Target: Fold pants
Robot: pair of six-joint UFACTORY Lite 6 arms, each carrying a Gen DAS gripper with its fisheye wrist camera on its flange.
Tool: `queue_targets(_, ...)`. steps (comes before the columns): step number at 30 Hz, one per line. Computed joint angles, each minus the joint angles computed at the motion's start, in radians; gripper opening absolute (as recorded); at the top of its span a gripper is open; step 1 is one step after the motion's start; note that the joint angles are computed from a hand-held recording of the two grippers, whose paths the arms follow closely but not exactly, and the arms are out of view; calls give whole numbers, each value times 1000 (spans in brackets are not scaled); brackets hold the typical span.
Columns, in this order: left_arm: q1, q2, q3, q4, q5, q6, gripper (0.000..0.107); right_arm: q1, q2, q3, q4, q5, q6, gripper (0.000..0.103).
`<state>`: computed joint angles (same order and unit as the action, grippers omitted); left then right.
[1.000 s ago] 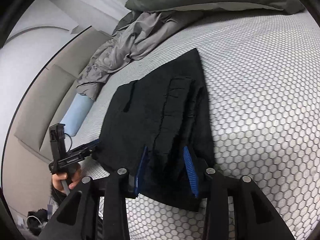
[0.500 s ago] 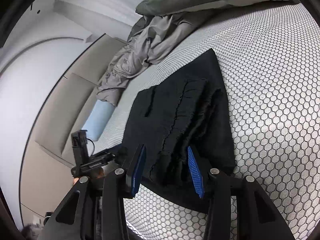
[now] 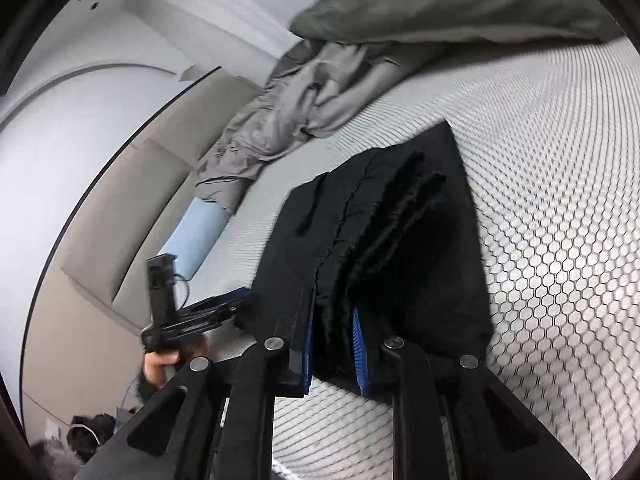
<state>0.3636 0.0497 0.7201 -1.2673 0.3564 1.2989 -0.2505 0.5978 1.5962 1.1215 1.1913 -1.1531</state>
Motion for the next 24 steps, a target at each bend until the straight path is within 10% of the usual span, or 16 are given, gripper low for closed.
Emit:
queue_targets(6,29,17,12,15,19,0,67,44,121,60,-203,-122,155,17)
queue_targets(14,-40,-180,-97,-247,-96,248,67,-23,-102,-103,-6,-224,-72,19)
queue_targets(24,-470,-53,-64,-404,-237,440,69,328,-161,-204,-103,-549,-82,30)
